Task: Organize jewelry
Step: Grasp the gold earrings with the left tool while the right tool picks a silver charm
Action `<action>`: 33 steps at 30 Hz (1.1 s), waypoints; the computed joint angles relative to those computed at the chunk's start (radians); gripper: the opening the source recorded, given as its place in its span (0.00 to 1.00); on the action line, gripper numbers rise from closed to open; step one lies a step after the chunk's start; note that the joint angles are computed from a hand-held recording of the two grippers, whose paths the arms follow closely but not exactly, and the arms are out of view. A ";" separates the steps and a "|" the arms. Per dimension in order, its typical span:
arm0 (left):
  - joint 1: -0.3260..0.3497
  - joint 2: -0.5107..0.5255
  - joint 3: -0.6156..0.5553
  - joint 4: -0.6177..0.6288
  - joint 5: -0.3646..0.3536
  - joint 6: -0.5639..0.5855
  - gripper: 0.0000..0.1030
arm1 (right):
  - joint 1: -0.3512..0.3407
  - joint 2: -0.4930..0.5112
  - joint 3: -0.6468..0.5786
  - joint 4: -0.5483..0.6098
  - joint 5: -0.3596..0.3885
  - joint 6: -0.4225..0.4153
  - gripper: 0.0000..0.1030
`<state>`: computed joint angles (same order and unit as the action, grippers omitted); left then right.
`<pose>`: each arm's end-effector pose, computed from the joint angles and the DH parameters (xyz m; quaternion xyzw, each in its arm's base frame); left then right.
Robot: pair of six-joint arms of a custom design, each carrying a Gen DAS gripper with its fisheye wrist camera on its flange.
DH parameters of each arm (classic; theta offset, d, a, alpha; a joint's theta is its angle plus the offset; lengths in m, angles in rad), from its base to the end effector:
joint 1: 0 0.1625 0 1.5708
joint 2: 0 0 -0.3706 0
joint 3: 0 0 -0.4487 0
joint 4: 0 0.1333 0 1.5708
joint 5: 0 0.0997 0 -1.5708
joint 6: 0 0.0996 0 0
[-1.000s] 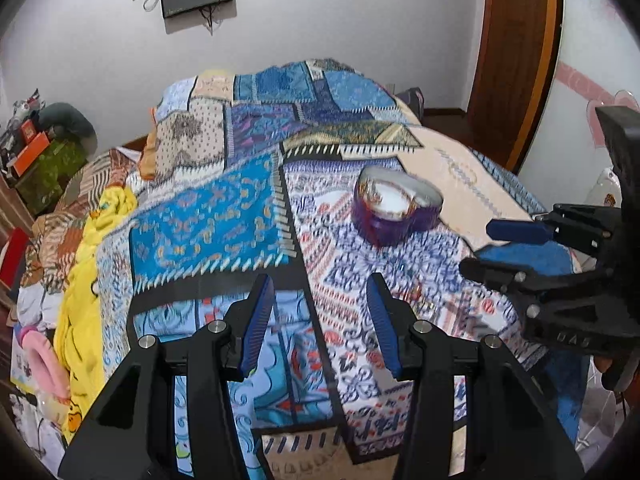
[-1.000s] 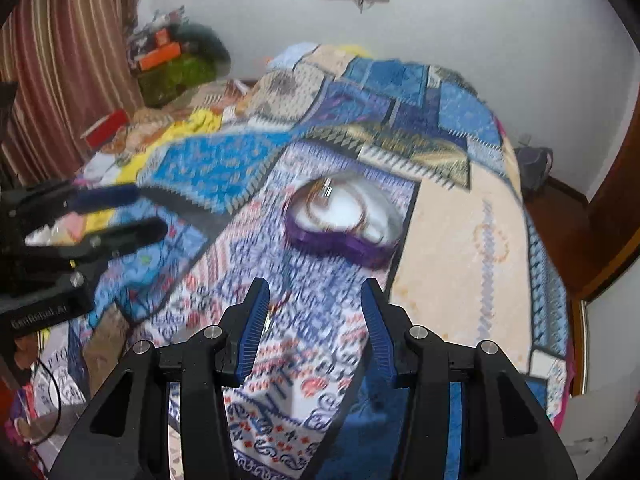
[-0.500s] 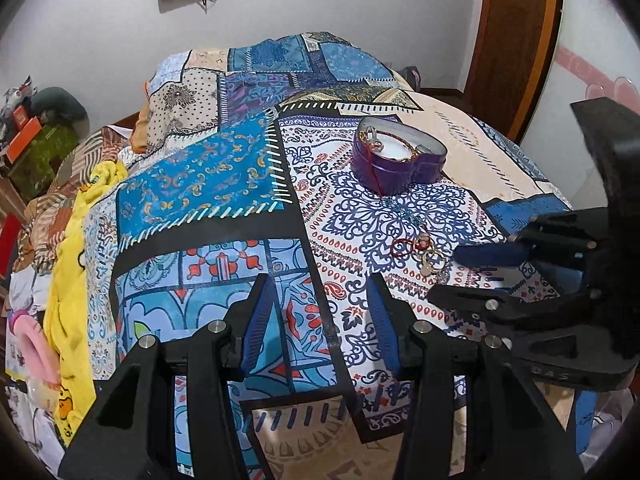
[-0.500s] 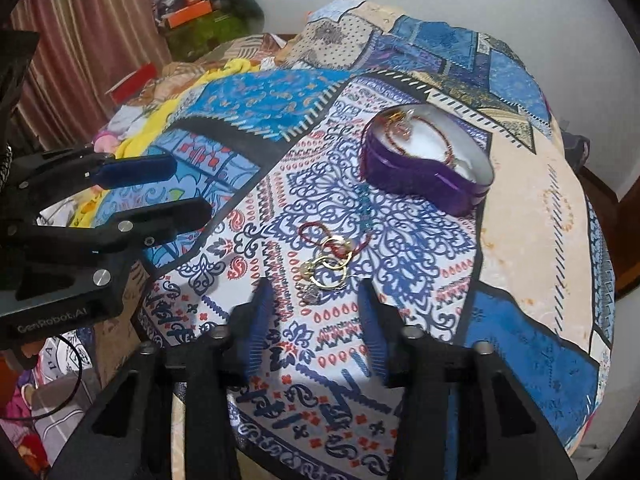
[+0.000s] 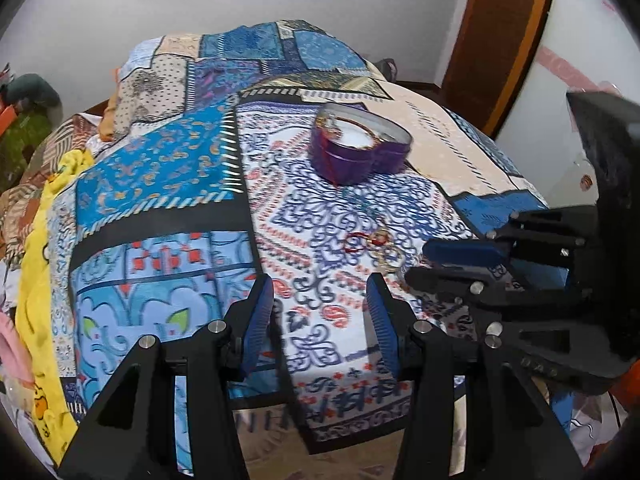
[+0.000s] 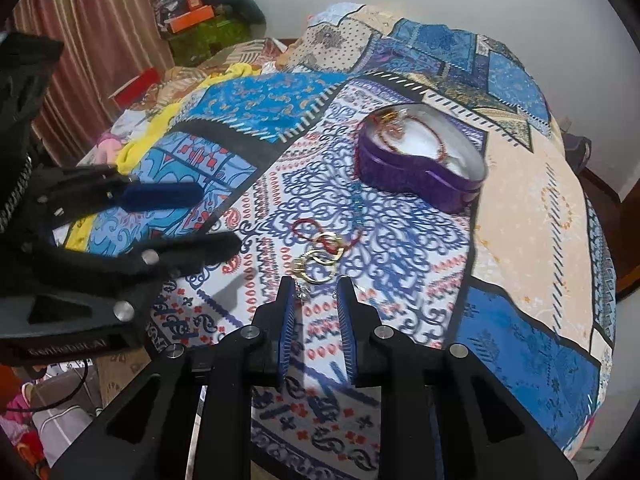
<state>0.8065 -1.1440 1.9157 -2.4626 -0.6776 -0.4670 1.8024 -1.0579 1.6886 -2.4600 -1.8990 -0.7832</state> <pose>-0.2502 -0.5657 0.1369 0.1077 0.8942 -0.2932 0.3207 0.2511 -0.6237 0.1551 0.4570 -0.8653 0.0782 0.1905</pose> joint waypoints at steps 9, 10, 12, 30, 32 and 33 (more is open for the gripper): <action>0.018 0.071 -0.060 -0.013 -0.076 0.043 0.40 | -0.035 -0.024 -0.018 -0.031 0.013 0.045 0.19; 0.022 0.082 -0.071 -0.009 -0.086 0.043 0.40 | -0.036 -0.025 -0.019 -0.037 0.012 0.046 0.19; 0.029 0.096 -0.084 -0.008 -0.096 0.044 0.40 | -0.042 -0.028 -0.020 -0.046 0.012 0.052 0.19; 0.030 0.100 -0.082 -0.052 -0.071 0.029 0.08 | -0.052 -0.037 -0.029 -0.047 0.041 0.066 0.19; 0.025 0.094 -0.078 -0.061 -0.060 0.032 0.08 | -0.050 -0.035 -0.032 -0.054 0.045 0.065 0.19; 0.022 0.090 -0.076 -0.067 -0.056 0.035 0.08 | -0.048 -0.035 -0.034 -0.056 0.047 0.065 0.19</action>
<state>0.8290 -1.0541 1.8394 -2.5293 -0.7335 -0.4317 1.7542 -1.0931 1.6543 -2.5164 -1.8518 -0.7179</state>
